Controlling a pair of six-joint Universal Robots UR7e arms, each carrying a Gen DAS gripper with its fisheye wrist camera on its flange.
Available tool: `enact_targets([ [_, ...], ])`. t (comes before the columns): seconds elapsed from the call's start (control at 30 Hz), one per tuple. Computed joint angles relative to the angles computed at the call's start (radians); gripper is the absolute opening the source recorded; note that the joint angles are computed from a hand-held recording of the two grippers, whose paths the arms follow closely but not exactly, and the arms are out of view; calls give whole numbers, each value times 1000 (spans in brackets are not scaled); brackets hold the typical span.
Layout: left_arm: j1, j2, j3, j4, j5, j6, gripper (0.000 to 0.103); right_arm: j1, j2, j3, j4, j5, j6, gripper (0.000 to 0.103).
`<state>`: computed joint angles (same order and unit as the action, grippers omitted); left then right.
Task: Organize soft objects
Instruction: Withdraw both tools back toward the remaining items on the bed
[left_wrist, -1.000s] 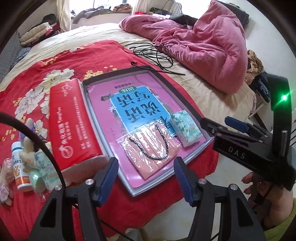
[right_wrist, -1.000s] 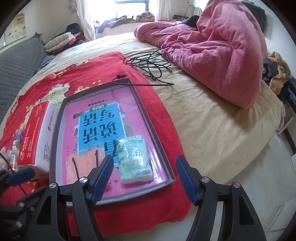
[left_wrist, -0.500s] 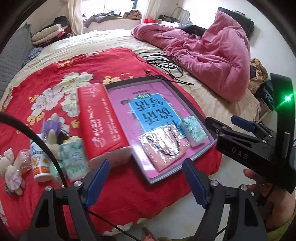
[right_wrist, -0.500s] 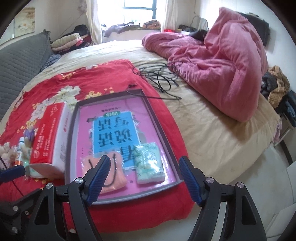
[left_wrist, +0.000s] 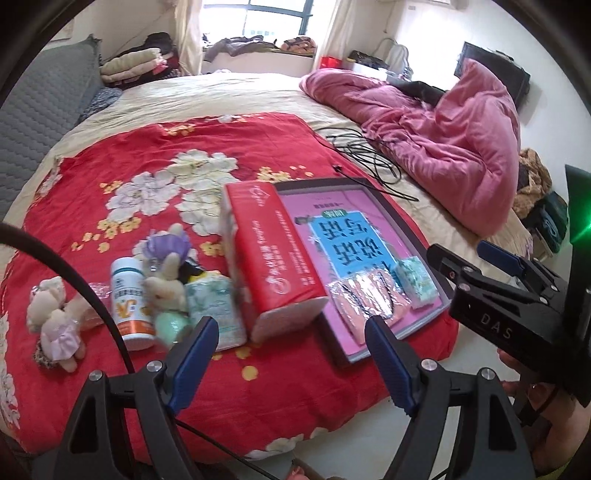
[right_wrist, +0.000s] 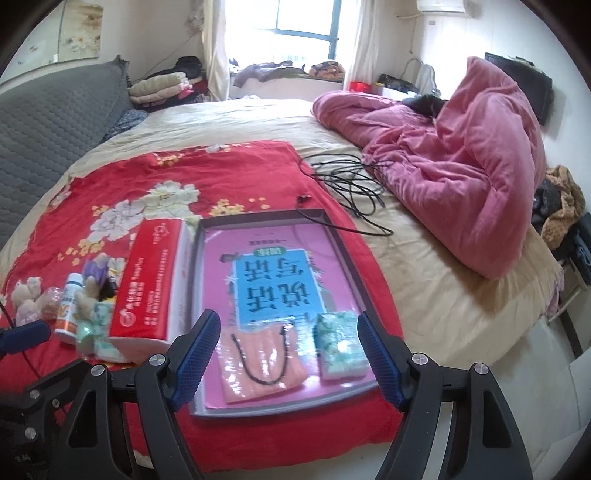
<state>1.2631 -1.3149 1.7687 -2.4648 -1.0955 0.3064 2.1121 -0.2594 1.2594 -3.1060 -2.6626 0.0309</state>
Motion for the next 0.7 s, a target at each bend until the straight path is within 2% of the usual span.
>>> enact_targets([
  [0.7,66,-51,-54,-8,43,2,81,65,121,-200,120,48,-42,78],
])
